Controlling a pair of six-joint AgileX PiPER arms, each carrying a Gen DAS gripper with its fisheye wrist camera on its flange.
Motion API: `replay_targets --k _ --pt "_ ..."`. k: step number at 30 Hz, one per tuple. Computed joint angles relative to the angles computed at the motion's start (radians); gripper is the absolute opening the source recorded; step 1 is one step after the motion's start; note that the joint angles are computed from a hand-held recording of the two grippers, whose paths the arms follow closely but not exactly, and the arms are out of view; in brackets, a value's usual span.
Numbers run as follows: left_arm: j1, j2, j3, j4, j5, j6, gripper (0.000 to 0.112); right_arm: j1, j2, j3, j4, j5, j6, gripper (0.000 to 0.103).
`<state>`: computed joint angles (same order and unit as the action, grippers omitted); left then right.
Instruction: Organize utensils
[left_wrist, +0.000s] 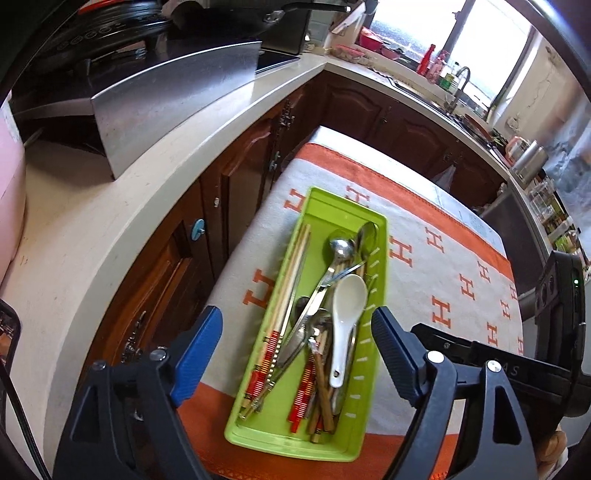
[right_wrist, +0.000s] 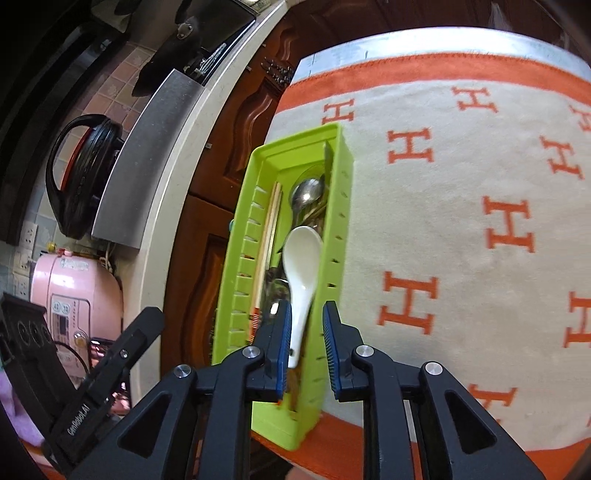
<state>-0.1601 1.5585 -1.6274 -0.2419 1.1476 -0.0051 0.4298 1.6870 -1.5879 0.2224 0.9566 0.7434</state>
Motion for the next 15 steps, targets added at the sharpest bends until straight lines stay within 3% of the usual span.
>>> replay_targets --k 11,15 --pt "-0.162 -0.036 0.016 0.087 0.024 -0.086 0.1 0.055 -0.277 0.203 -0.292 0.103 0.082 0.039" --pt "-0.245 -0.043 0.026 0.154 0.025 -0.152 0.102 0.047 -0.378 0.283 -0.316 0.134 0.106 0.045"
